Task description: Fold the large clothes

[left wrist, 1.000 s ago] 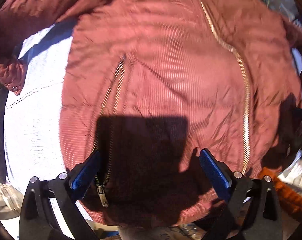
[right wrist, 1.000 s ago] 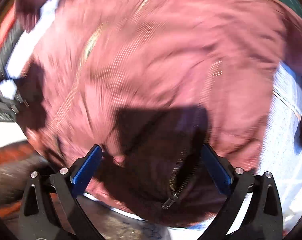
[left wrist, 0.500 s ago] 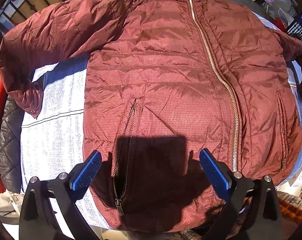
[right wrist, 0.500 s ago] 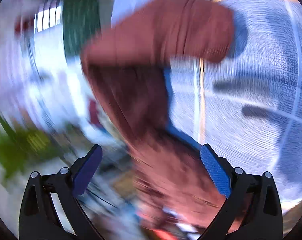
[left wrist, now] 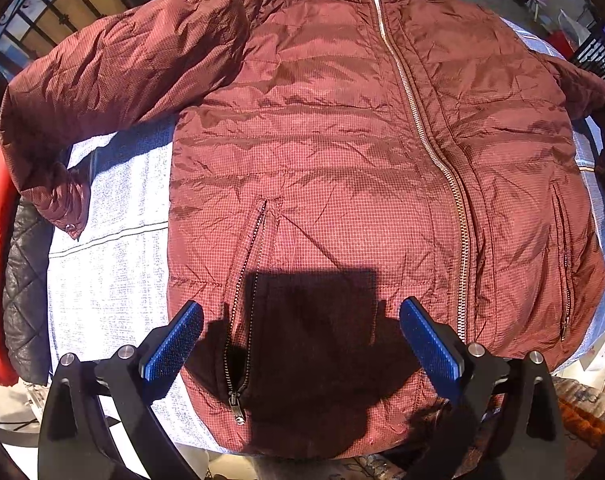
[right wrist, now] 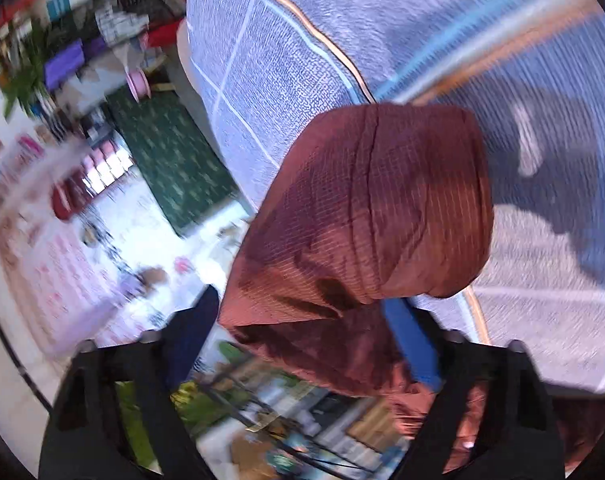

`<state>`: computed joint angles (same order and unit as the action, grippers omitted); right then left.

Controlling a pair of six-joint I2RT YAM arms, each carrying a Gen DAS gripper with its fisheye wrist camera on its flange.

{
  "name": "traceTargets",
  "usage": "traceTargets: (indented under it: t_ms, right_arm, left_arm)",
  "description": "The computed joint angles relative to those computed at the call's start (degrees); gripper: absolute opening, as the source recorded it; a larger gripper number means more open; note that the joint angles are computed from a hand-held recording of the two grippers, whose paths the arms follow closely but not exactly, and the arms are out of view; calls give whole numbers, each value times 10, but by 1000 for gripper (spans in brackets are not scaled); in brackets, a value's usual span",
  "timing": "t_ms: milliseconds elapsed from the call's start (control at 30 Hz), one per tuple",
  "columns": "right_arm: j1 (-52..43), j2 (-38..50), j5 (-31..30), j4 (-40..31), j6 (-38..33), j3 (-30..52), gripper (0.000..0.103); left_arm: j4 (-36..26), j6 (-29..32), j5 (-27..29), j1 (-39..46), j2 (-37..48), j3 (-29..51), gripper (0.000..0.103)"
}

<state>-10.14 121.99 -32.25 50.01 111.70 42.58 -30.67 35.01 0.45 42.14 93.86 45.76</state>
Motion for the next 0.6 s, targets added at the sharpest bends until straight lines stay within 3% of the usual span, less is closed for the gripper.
traceTargets:
  t_ms: [33,133,167,200,333,367,533,600]
  right_arm:
    - [-14,-6,-20,-66,-43,20,29]
    - [-37,-16,-21,-101,-79,27,16]
    - [-51,-32,-33,-162,-126,46,5]
    - [-62,-48,-42,-212,-168,68,2]
    - [-95,-75,-38,-538,-487,272,2]
    - [-94,-73,-38,-589,-542,317,2]
    - [-53,-43,-1,-742,-731,498,2]
    - [-34,-53,10,-722,-782,496,2]
  left_arm:
    - [0,-3,-3,-2,4,1,97]
    - [1,-7,-6,-11,6,1,97]
    - [2,-7,-6,-13,4,-1,97]
    - [4,-7,-7,-17,0,-4,97]
    - [8,-10,-7,-23,-7,-10,97]
    - [9,-11,-10,-24,-6,-11,97]
    - [13,-14,-10,-17,-10,-13,97]
    - [12,-16,-12,-15,-7,-12,97]
